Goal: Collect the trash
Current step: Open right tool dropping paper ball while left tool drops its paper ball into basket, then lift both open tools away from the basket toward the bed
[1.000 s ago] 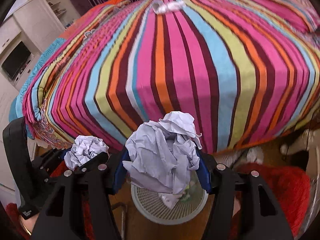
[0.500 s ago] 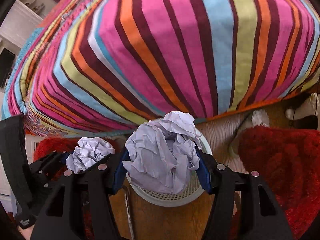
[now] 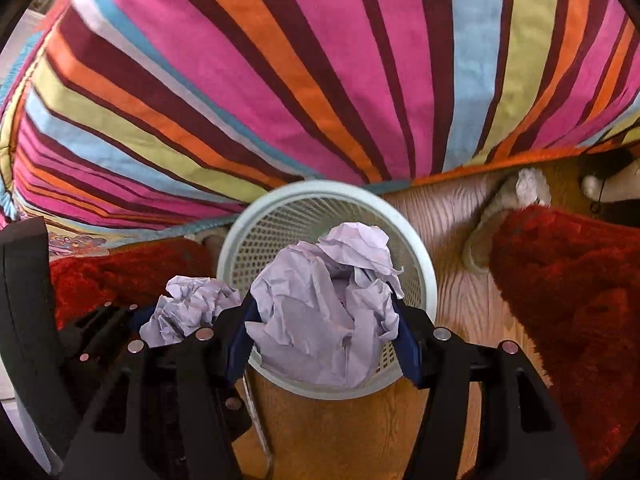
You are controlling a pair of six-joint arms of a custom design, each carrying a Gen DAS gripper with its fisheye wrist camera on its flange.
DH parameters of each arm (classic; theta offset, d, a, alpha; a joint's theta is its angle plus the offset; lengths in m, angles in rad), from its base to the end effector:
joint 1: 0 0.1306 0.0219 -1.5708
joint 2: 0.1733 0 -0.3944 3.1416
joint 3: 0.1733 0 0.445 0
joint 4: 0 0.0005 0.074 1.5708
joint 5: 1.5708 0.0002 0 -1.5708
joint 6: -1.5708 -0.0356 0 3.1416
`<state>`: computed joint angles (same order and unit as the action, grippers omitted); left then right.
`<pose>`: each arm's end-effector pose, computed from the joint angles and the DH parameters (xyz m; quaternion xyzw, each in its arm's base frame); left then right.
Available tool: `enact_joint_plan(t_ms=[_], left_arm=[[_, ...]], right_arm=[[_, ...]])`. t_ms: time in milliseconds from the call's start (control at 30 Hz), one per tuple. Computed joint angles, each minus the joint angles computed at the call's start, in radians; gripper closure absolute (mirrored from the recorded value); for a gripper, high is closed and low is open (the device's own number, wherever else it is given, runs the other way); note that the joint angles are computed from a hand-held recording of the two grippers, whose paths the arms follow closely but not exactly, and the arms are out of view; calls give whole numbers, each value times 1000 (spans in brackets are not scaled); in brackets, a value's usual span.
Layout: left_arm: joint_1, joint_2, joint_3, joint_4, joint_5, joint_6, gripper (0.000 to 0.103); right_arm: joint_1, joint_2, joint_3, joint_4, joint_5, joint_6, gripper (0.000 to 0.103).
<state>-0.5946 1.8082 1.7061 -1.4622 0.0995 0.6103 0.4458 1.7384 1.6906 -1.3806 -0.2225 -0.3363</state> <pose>0.5134 -0.3521 0.3374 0.0077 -0.9987 0.0428 0.0255 0.5504 0.2712 0.3734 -0.0621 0.9894 0.1293 0.0232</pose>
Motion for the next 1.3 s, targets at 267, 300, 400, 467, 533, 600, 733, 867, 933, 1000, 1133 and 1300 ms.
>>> enact_joint_plan(t_ms=[267, 300, 400, 467, 533, 600, 733, 867, 933, 1000, 1133, 1300], left_arm=[[10, 40, -8, -25, 87, 18, 38], [10, 43, -9, -28, 91, 16, 38], [12, 51, -14, -37, 116, 11, 38], [11, 55, -7, -43, 116, 9, 38], [11, 59, -7, -44, 120, 6, 38], [11, 65, -8, -46, 128, 4, 38], [12, 71, -11, -52, 145, 5, 38], [14, 79, -12, -70, 153, 9, 34], [12, 85, -11, -78, 149, 15, 30], [12, 85, -13, -81, 146, 19, 22], [12, 88, -9, -93, 131, 21, 22], [14, 82, -14, -94, 131, 22, 22]], right_arm=[[-4, 61, 12, -65, -38, -5, 47], [-4, 66, 13, -70, -41, -4, 47], [-3, 80, 13, -83, -46, -2, 47], [-3, 87, 14, -92, -51, -1, 47], [-4, 92, 14, -99, -54, -1, 47], [-3, 99, 15, -109, -58, 0, 47], [-5, 112, 15, -122, -67, 4, 46], [-4, 124, 21, -135, -77, 7, 45], [-3, 126, 20, -138, -70, 7, 42], [-2, 129, 21, -141, -60, 3, 30], [0, 129, 20, -138, -57, -14, 10], [-6, 128, 18, -141, -47, -17, 10]])
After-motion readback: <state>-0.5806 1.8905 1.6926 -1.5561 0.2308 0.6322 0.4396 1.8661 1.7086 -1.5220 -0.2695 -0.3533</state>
